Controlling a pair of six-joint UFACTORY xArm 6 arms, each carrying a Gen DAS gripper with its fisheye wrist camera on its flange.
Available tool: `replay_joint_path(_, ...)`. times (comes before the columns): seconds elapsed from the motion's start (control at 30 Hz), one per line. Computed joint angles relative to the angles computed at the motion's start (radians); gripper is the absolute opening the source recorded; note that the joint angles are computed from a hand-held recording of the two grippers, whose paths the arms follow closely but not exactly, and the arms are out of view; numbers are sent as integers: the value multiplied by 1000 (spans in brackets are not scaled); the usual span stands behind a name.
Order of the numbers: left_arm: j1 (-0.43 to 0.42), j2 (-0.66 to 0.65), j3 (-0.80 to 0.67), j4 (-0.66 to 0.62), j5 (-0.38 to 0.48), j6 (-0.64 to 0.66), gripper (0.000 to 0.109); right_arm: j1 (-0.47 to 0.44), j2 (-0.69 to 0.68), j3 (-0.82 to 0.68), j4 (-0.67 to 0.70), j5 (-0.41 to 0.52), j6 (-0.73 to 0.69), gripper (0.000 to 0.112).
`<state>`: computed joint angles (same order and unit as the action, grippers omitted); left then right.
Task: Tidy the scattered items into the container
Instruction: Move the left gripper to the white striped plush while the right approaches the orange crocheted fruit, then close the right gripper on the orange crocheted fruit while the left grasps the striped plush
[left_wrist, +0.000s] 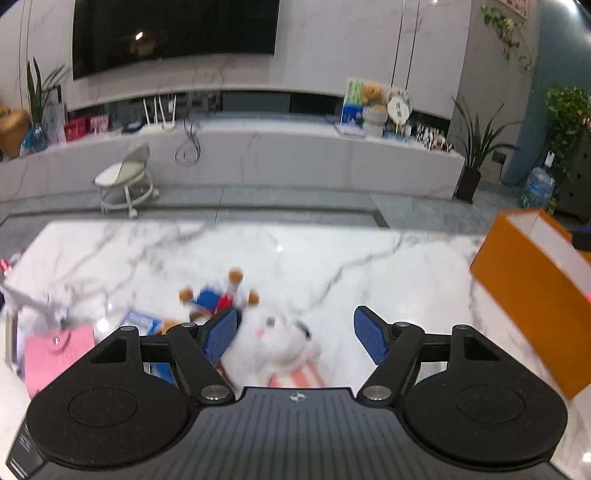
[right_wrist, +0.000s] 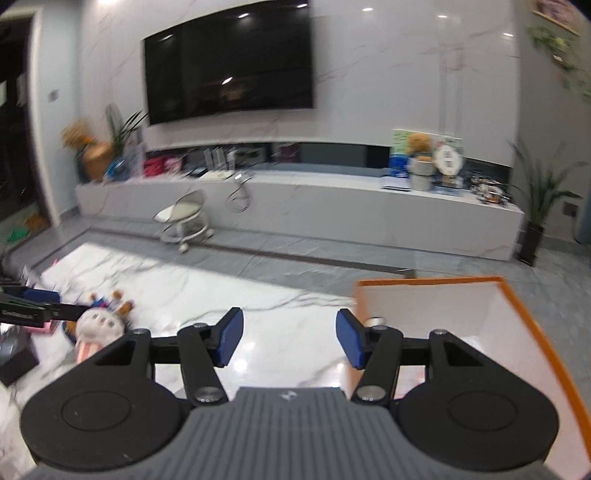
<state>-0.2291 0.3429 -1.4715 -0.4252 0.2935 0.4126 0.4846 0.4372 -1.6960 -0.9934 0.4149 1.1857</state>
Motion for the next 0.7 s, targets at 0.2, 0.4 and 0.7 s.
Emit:
replay_joint_path(0.2,24,8,12,-90,38,21,83,43,158,-184,187,17,-223,59)
replay_joint_path(0.4,35,32,1,-151,86,40,83,80,281,-322,361,29,-436,59)
replay_joint_path(0.7,31,72,-12,-147,115,38,87,142,439,-492,615,95,-768,59)
